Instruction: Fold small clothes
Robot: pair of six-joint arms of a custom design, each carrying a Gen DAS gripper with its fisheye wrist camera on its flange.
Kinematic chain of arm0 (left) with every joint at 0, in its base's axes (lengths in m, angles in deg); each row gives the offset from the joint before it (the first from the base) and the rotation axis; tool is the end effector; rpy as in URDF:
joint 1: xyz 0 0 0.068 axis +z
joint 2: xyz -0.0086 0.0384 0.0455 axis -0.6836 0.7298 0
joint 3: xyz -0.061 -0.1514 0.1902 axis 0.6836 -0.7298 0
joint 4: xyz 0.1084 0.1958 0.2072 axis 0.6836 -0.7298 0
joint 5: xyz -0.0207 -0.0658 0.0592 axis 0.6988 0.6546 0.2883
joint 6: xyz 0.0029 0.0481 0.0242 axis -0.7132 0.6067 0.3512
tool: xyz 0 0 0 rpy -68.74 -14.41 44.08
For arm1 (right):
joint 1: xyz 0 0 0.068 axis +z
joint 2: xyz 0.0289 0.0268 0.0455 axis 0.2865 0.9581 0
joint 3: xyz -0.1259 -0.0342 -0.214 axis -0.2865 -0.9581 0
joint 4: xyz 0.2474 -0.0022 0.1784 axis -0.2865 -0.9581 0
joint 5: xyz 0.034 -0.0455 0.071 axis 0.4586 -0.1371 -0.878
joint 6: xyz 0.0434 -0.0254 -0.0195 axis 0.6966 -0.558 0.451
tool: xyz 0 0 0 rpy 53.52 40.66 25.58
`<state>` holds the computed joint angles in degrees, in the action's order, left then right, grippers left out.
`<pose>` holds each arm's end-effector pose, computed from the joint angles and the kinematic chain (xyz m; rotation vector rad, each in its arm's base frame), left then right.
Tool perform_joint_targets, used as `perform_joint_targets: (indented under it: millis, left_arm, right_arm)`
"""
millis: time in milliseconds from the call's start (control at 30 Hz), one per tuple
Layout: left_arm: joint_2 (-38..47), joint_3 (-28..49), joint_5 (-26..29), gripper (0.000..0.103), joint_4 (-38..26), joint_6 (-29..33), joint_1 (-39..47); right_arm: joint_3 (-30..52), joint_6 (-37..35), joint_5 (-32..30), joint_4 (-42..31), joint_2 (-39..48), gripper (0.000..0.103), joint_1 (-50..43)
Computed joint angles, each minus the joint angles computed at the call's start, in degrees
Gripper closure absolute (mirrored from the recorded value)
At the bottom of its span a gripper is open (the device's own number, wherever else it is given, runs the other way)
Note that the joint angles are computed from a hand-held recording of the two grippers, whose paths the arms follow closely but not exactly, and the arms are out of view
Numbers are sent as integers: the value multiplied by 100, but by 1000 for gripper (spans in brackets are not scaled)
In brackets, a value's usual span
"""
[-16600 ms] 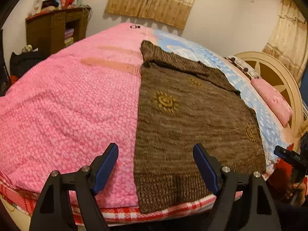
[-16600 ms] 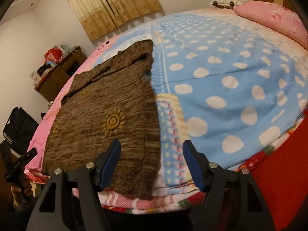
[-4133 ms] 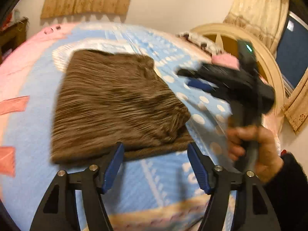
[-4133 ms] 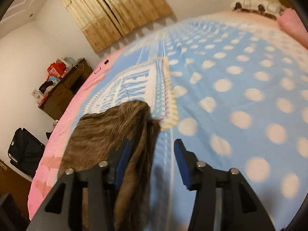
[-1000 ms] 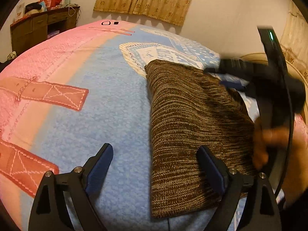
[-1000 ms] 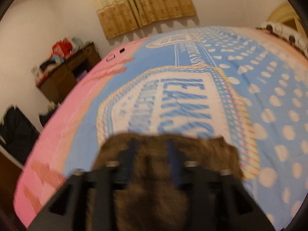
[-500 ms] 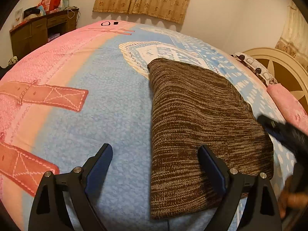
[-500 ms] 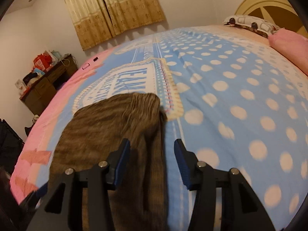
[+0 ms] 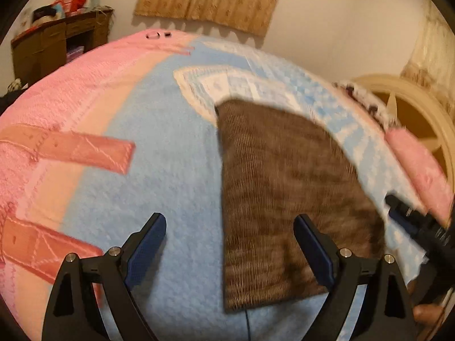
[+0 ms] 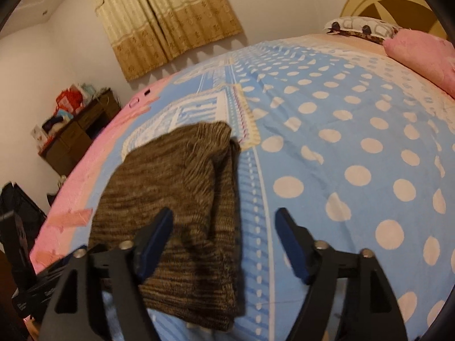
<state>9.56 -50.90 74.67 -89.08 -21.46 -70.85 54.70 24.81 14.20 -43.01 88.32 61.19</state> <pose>0.2382 -0.1295 0.1682 0.2376 2.3616 -0.5284 0.1342 0.1044 0.1579 0.5116 2.1889 0.2400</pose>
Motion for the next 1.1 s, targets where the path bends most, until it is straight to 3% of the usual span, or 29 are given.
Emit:
perform_joint_targets:
  millis: [300,467,533,567,600,667,767,833,867,933,967,1033,1067,1100]
  left_arm:
    - [825,749,403,12,39,131,346]
    - [1328,998,1406,12,177,-126,941]
    - [1585,1265,1546,12,123,-88,1144]
    - [1726,1431,1450,12,101,-17,1211]
    - [1885,1627,1335,12,48,84,1252]
    - [2275,2072,1325,12,-96,312,1293]
    - [2993,2801,1854,12,-363,411,1316]
    - [3378,3148,2049,12,-369,286,1337]
    - [3553,3296,2104,12,-351,217,1351]
    - [3876,3606,2228,12,-522,281,1383]
    - [4063,3779,2307,12,-659,316,1376]
    - [4385,4061,2548,12,-926,374,1336]
    - [4335,3998,2439,12,-810,404,1274]
    - [4363,4070,2387,12,-846,555,1186]
  right_arm:
    - [-227,5,-201,301,11,22,-130]
    - [-398,-35,-361,221,-320,22,-219]
    - [-329,183,-72,85,-257,22,2]
    - [-262,219,209,58,-200,26,230]
    - [-211,134,374,139,-144,37,414]
    - [19,-302,237,590,252,53,591]
    - [421,-729,-406,1669,1371,53,625]
    - [719,-846,-941,2407,2301,42,573]
    - [942,-858,-1274,2832,2933,28,552]
    - [1367,-953,-1520,3249,3886,23,602]
    - [1665,-1017,-1542,3289,4380,22,653]
    - [2249,-1211,-1491,3195,5226,9,770]
    - [2662,-1504,-1213,2951,5673,0,929]
    - [3102,-1647,-950,2492,6061,0,1066]
